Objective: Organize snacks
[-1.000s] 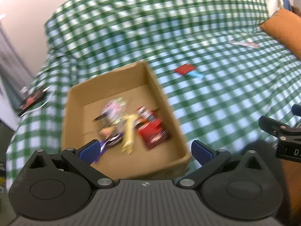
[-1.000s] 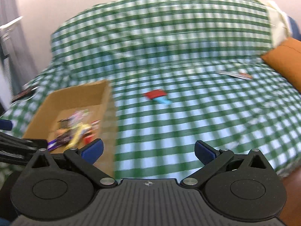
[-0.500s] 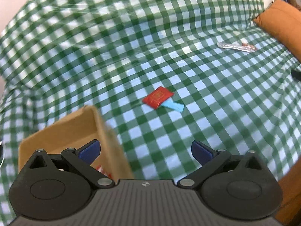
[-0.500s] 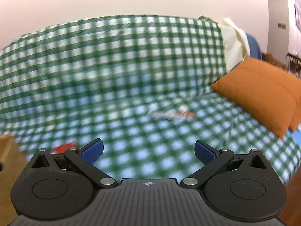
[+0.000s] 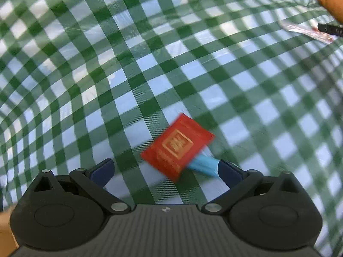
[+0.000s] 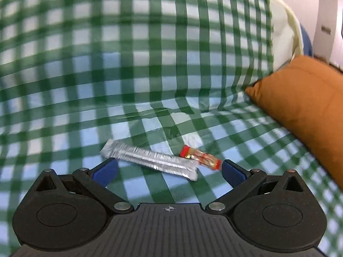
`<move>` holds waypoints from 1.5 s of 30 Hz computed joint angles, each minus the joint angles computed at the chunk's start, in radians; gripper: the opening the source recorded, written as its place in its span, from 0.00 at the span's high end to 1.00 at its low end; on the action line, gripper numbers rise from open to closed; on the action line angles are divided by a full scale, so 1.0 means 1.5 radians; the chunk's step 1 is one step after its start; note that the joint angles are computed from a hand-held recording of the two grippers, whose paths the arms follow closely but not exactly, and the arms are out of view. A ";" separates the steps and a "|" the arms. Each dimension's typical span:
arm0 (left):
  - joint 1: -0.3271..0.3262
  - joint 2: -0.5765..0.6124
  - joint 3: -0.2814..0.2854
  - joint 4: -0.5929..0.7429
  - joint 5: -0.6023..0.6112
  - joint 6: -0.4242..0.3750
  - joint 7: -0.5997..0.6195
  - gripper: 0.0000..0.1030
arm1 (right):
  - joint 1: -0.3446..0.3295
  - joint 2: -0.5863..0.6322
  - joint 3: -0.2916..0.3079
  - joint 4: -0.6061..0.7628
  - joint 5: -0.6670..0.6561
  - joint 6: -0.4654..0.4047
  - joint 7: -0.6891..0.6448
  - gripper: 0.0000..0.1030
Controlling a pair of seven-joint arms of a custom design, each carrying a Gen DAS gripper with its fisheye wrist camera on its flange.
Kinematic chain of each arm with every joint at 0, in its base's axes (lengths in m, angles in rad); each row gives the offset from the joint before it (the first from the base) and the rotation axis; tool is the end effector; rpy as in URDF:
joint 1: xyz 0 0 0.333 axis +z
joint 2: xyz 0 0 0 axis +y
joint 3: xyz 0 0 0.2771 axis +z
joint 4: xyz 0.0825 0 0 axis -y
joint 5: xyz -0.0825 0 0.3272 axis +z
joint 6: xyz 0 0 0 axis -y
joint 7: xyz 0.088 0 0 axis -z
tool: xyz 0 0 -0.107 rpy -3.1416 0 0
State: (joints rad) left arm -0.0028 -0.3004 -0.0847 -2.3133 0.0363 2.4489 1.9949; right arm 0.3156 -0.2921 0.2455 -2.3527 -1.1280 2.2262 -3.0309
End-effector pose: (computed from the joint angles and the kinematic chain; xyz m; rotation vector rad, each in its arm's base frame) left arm 0.4510 -0.0419 0.4963 -1.3557 2.3826 -0.2885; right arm 0.3854 0.2145 0.4637 -1.2998 2.0657 -1.2056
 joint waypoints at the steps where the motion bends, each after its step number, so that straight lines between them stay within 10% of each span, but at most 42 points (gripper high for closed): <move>1: 0.000 0.023 0.000 0.013 0.001 0.005 0.002 0.00 | -0.007 0.023 -0.009 0.010 -0.008 0.021 0.005 0.00; 15: 0.019 0.163 0.007 0.144 -0.097 -0.074 0.059 0.06 | -0.038 0.121 -0.099 0.033 -0.103 0.166 0.016 0.02; 19: 0.024 0.138 0.014 0.144 -0.156 -0.089 0.095 0.50 | -0.043 0.101 -0.090 0.017 -0.125 0.202 0.024 0.54; 22: 0.027 0.112 0.016 0.129 -0.164 -0.083 0.104 0.52 | -0.037 0.088 -0.074 0.012 -0.116 0.187 0.009 0.80; 24: 0.027 0.085 0.021 0.114 -0.171 -0.083 0.110 0.53 | -0.031 0.065 -0.064 -0.001 -0.125 0.197 0.029 0.82; 36: 0.034 -0.152 0.125 0.072 -0.277 -0.270 0.204 0.53 | 0.082 -0.109 0.098 -0.045 0.019 0.139 0.087 0.82; 45: 0.091 -0.355 0.219 0.074 -0.249 -0.500 0.209 0.53 | 0.173 -0.006 0.312 0.201 0.098 -0.117 0.139 0.82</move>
